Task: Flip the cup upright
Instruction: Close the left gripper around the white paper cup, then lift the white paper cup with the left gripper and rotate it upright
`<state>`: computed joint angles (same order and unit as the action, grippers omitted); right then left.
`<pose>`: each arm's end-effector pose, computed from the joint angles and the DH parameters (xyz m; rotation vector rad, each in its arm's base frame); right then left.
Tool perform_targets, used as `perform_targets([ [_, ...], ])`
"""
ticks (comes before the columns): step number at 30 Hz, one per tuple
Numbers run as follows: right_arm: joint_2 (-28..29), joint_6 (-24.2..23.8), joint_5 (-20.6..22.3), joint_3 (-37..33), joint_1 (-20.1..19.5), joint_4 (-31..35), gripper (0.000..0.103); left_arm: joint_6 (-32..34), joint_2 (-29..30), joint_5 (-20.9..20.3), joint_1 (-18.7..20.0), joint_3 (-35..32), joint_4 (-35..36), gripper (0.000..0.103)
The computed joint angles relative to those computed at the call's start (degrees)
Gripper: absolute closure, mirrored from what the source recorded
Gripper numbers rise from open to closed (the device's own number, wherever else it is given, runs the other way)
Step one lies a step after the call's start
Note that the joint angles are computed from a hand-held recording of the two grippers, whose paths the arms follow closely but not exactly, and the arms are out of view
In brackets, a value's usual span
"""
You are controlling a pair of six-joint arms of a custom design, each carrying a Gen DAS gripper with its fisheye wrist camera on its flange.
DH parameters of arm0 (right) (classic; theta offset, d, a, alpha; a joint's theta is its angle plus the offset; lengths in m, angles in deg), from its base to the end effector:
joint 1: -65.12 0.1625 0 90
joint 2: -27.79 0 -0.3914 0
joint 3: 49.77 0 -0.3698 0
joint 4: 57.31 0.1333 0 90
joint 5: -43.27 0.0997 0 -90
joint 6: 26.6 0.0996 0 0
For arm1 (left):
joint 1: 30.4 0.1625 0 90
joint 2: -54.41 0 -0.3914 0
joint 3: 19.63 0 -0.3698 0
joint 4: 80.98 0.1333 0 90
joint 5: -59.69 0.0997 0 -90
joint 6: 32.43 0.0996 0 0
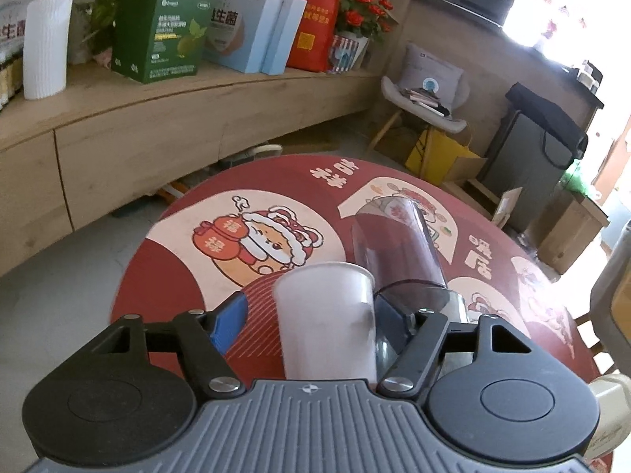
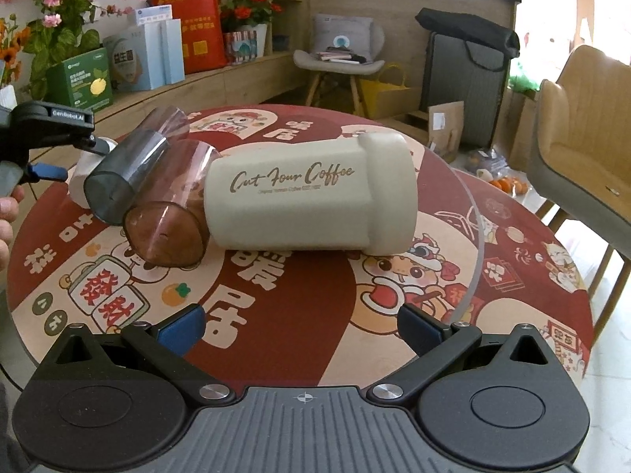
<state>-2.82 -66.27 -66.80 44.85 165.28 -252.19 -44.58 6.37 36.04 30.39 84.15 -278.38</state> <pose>0.2097 -0.6081 0.0239 0.9103 -2.3538 0.7938 -0.0788 -0.6010 0.2013 -0.3241 2.0392 -1.3460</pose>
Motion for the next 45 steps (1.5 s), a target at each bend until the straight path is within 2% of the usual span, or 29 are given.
perform_targets([
  [5, 0.2, 0.0, -0.1, -0.2, 0.0, 0.2, 0.0, -5.1, -1.3, -3.3, 1.4, 1.0, 4.7, 0.032],
  [6, 0.2, 0.0, -0.1, -0.2, 0.0, 0.2, 0.0, -5.1, -1.2, -3.3, 1.5, 1.1, 4.8, 0.043],
  [12, 0.1, -0.3, 0.1, -0.3, 0.0, 0.1, 0.0, -6.3, -2.7, -1.4, 0.4, 3.7, 4.3, 0.043],
  [16, -0.3, -0.1, 0.5, 0.1, -0.1, -0.3, 0.0, -9.2, -5.5, 1.2, -2.8, 9.2, 6.0, 0.043],
  [20, -1.0, 0.8, 1.4, 0.7, -0.2, -0.4, 0.0, -22.2, -10.0, 2.1, -7.6, 17.3, 14.8, 0.043],
  [23, -1.3, 0.7, 1.6, 1.2, 0.0, -0.8, 0.0, -26.4, -10.2, 1.8, -10.6, 20.1, 18.2, 0.043],
  [26, -1.6, 0.7, 1.7, 2.0, 0.0, -1.6, 0.0, -24.4, -8.0, 0.0, -11.7, 19.5, 18.3, 0.043],
  [31, -1.6, 0.4, 0.4, 2.1, -0.2, -2.6, 0.0, -21.1, -5.4, -4.1, -11.4, 17.3, 18.3, 0.043],
  [34, -1.5, 1.4, -0.5, 1.4, -0.6, -2.3, 0.0, -18.3, -3.7, -6.7, -10.8, 16.3, 16.9, 0.043],
  [39, -1.7, 2.4, -0.5, 1.1, -1.0, -1.1, 0.0, -15.4, -2.2, -8.7, -10.3, 16.0, 13.7, 0.043],
  [41, -1.5, 1.8, -0.6, 1.1, -0.9, -1.1, 0.0, -15.2, -1.6, -9.7, -10.1, 15.2, 13.3, 0.04],
  [43, -1.3, 1.2, -0.6, 1.1, -0.7, -1.1, 0.0, -15.4, -2.0, -9.7, -10.1, 15.6, 13.1, 0.029],
  [45, -1.1, 1.0, -0.9, 0.9, -0.6, -1.1, 0.0, -15.8, -2.2, -7.0, -11.2, 15.9, 14.4, 0.023],
])
